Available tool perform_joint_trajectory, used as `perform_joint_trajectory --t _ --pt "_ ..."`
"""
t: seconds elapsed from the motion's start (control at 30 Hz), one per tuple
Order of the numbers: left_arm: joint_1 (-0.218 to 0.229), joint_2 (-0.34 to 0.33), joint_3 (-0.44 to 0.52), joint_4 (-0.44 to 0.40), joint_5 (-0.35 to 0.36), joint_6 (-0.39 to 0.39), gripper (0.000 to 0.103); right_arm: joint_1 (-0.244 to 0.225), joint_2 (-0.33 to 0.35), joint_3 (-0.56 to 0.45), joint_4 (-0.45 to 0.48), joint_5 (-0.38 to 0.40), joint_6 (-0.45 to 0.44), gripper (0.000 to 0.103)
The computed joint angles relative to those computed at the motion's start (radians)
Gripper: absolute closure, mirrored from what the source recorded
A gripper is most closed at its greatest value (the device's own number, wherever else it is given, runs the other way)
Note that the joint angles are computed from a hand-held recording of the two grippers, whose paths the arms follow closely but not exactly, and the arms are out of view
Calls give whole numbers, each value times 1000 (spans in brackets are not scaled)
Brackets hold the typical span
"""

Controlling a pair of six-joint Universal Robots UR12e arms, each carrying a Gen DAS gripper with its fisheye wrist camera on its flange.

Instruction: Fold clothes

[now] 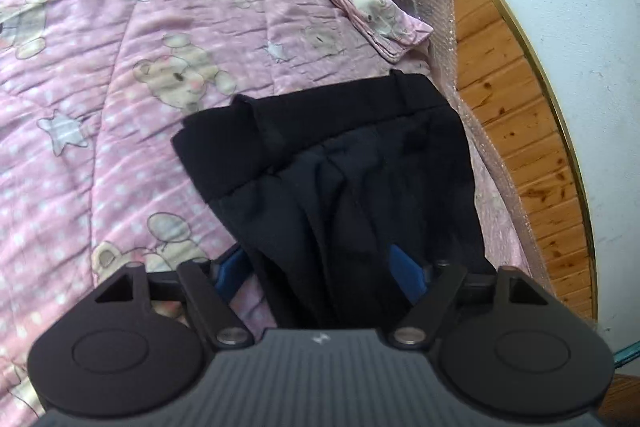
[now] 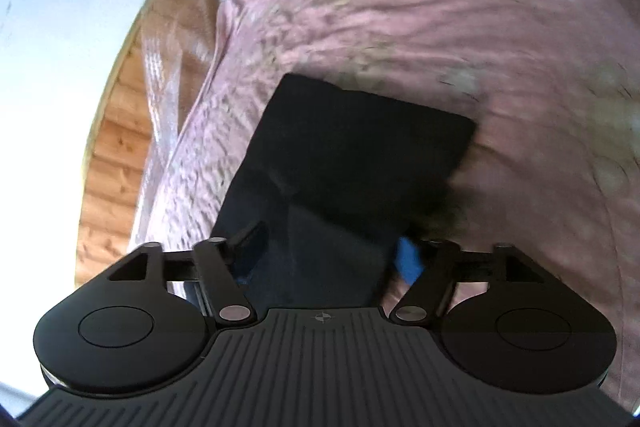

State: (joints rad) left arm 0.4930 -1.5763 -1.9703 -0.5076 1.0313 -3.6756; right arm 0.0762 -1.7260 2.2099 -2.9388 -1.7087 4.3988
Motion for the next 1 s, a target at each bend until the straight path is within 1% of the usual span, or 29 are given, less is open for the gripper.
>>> perform_joint_trajectory --t 0.03,0.07,0.1,0.13,0.17,0.2,0.23,0.27,0.3,0.33,0.37,0.4,0.43,0.47,0.53,0.57,0.6,0.63,0.67,0.7,0.73,0.77,0.8,0.83,0.87,0.9,0.93,1.0 --pt "11 11 -18 15 4 -55 58 4 -5 -7 36 -34 -5 48" --pt "23 20 -42 50 -5 -113 59 11 -10 -13 78 -80 6 55" --pt "33 25 -64 87 -19 -153 60 15 -14 -11 90 -100 27 56" --pt "36 25 -75 111 -28 -167 61 13 -14 0 62 -88 58 55" --pt "32 21 -74 122 -32 -164 57 13 -13 8 33 -69 74 52" --pt "27 11 -65 127 -45 -157 53 14 -8 13 4 -39 69 51" --pt "21 -2 -54 130 -61 -150 44 14 -4 18 -25 -8 66 49" --pt "13 -12 -39 122 -64 -127 40 18 1 21 -47 4 56 48" --pt "10 -18 -29 111 -63 -107 40 22 3 23 -55 -13 53 49" --pt "10 -23 -21 101 -63 -92 41 23 6 27 -61 -39 69 57" --pt "10 -27 -14 91 -63 -77 45 25 8 30 -65 -65 86 64" --pt "17 -28 -15 88 -68 -82 49 27 13 33 -75 -92 115 64" --pt "24 -24 -24 91 -75 -94 60 30 21 32 -84 -110 150 63" --pt "31 -20 -35 97 -81 -105 65 35 27 25 -85 -113 155 59" --pt "28 -24 -33 98 -92 -93 65 29 29 24 -99 -53 99 58" --pt "25 -27 -30 97 -97 -83 60 23 25 32 -112 -32 83 59" --pt "23 -30 -26 97 -103 -74 55 20 21 42 -124 -31 86 63" --pt "18 -38 -14 89 -108 -53 47 22 21 51 -138 -60 120 74" --pt "11 -48 3 78 -112 -27 42 25 26 57 -154 -90 160 76" --pt "7 -55 14 60 -115 -1 43 29 33 61 -171 -117 195 78" --pt "4 -59 24 39 -117 25 52 34 43 60 -183 -139 215 77" --pt "4 -60 26 23 -113 35 73 36 53 52 -188 -134 201 75" --pt "5 -59 24 11 -106 37 88 32 59 45 -188 -106 170 75" --pt "6 -57 23 -2 -98 40 96 29 61 37 -171 -88 142 80" --pt "8 -54 19 3 -99 36 97 27 55 29 -135 -83 116 96" --pt "10 -51 14 16 -103 29 98 25 49 22 -102 -83 97 101" --pt "13 -45 10 35 -113 19 98 25 44 17 -76 -87 87 102" --pt "26 -33 2 91 -143 -34 99 33 36 -4 -32 -107 38 103"
